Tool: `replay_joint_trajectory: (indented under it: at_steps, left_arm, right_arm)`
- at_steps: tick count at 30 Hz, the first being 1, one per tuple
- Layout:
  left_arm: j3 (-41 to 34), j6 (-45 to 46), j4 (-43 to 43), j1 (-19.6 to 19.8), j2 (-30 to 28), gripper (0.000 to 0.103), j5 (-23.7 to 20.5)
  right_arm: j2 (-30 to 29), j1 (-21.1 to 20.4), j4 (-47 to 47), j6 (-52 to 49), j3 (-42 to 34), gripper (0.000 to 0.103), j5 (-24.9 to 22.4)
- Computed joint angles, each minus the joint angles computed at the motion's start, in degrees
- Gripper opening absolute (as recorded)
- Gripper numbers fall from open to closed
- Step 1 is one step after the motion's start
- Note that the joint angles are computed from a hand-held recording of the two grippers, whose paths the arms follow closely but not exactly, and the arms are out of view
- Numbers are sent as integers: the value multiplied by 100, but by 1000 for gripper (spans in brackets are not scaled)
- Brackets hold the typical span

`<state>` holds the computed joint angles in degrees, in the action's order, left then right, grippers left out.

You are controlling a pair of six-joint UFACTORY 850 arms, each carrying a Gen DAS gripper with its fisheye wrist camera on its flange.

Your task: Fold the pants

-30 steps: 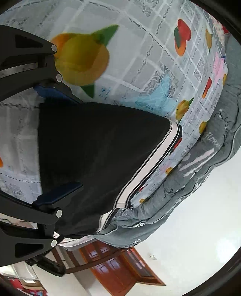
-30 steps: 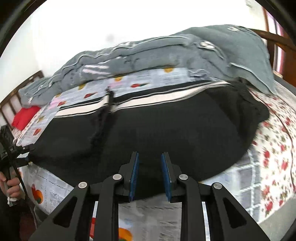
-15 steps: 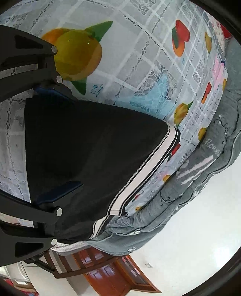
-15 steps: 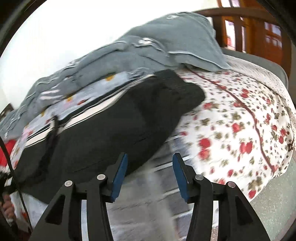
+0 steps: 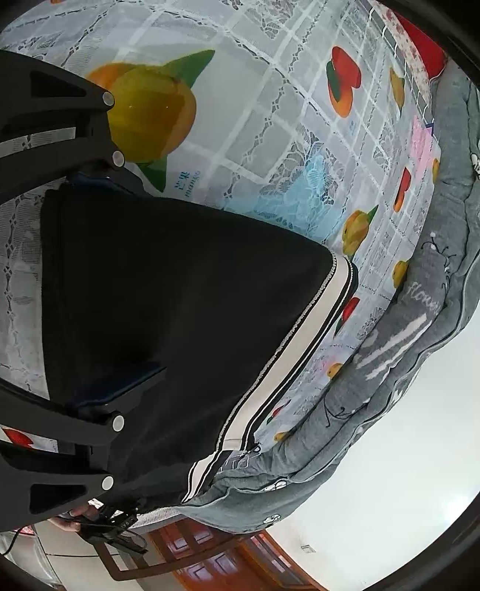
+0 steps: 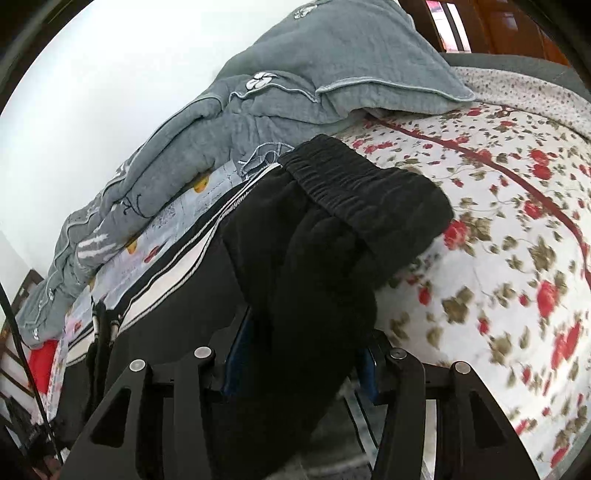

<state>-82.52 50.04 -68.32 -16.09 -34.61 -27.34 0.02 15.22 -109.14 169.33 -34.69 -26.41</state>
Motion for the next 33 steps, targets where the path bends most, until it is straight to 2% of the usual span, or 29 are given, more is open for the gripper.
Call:
replay_joint_trajectory:
  at_steps: [1,2,3,5,8,10,15,19,23,26,29,33]
  left_arm:
    - [2,-131,116,-20,10,63,103]
    - [-13,-264,265,-38,12,52,188]
    - [-52,-317,361,-31,-5,43,174]
    - [-86,-278,296,8,-21,29,78]
    - [-110,147,-65,41,15,21,11]
    - [-155,334,-225,47,31,19,42]
    - [-516,826,-831,239,-126,18,-325]
    - [-963,677,-653,505,-351,18,-533]
    - [-1355,481,-435,813,-530,18,-450]
    - [-1454,324,-81,954,-577,18,-172]
    - [-1483,-99,498,1030,-681,18,78]
    - [-1599,-843,1111,1169,-955,22,-207]
  right_arm:
    - [-33,17,241,-237,-66,43,-79]
    - [-38,78,530,-529,-107,30,-231]
    - [-48,169,803,-859,-162,23,-450]
    - [-57,316,1089,-1421,-290,17,-775]
    - [-152,646,1585,-2400,-644,13,-1438]
    - [-222,800,1758,-2860,-913,12,-1735]
    - [-447,1024,2087,-3759,-1737,10,-2163]
    - [-835,1215,2115,-4428,-2608,10,-2331]
    - [-1282,1311,1889,-4667,-3372,9,-2109]
    - [-1621,1384,1685,-4649,-3770,9,-1863]
    - [-1895,1431,1751,-4743,-3878,9,-1636]
    - [-2031,1369,2351,-4889,-3577,11,-1476]
